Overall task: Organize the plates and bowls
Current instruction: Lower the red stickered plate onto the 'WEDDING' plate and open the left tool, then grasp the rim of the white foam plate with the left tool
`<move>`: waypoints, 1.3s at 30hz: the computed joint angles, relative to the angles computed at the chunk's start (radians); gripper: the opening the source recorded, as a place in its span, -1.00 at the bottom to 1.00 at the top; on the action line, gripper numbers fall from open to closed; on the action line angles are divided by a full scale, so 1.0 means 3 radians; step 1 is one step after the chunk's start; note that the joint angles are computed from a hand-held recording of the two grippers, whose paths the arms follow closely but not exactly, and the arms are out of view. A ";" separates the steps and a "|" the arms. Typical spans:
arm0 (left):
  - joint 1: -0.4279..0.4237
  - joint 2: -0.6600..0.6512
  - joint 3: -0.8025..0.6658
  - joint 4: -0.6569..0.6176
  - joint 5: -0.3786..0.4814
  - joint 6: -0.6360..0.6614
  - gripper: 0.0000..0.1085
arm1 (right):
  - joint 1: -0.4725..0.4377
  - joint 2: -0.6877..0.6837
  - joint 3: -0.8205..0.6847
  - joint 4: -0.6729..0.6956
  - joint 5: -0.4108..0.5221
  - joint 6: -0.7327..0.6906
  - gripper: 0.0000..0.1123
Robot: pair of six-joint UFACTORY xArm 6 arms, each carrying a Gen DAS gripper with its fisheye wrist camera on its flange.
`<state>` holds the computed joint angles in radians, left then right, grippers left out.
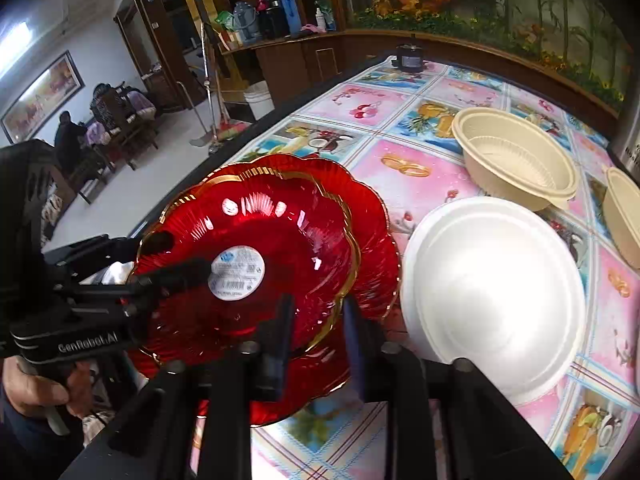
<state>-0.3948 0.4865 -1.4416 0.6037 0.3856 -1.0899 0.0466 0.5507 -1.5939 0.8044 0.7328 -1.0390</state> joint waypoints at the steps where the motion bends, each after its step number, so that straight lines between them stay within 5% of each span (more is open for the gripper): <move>1: -0.0007 -0.0005 -0.0007 0.0031 0.0035 -0.0026 0.45 | -0.0019 -0.0007 -0.0008 0.0072 0.0065 -0.0036 -0.14; 4: -0.0008 -0.0036 0.0008 0.0116 0.0064 -0.0118 0.51 | -0.0041 -0.0042 0.0014 0.0139 0.0125 -0.0068 -0.01; 17: -0.0081 -0.0131 0.0026 0.0249 0.0090 -0.0231 0.51 | -0.0495 -0.0211 0.0069 0.0634 0.0304 -0.0074 0.01; 22: -0.0150 -0.0079 -0.0076 0.0217 0.0116 -0.0126 0.51 | -0.0655 -0.0089 -0.0059 0.0544 0.0001 0.0243 0.08; 28: -0.0209 -0.0013 -0.0186 0.0134 0.0163 0.0008 0.51 | -0.0730 0.0373 -0.0577 0.0161 0.0147 0.0828 0.08; 30: -0.0230 0.0010 -0.0223 0.0101 0.0181 0.0061 0.51 | -0.0736 0.0519 -0.0736 0.0124 0.0305 0.0919 -0.30; 31: -0.0239 0.0019 -0.0238 0.0090 0.0190 0.0080 0.51 | -0.0741 0.0585 -0.0813 0.0095 0.0391 0.0982 -0.66; 39: -0.0353 0.0104 -0.0401 -0.0069 0.0142 0.0339 0.51 | -0.0940 0.0065 -0.0157 0.0274 0.0384 0.0472 -0.79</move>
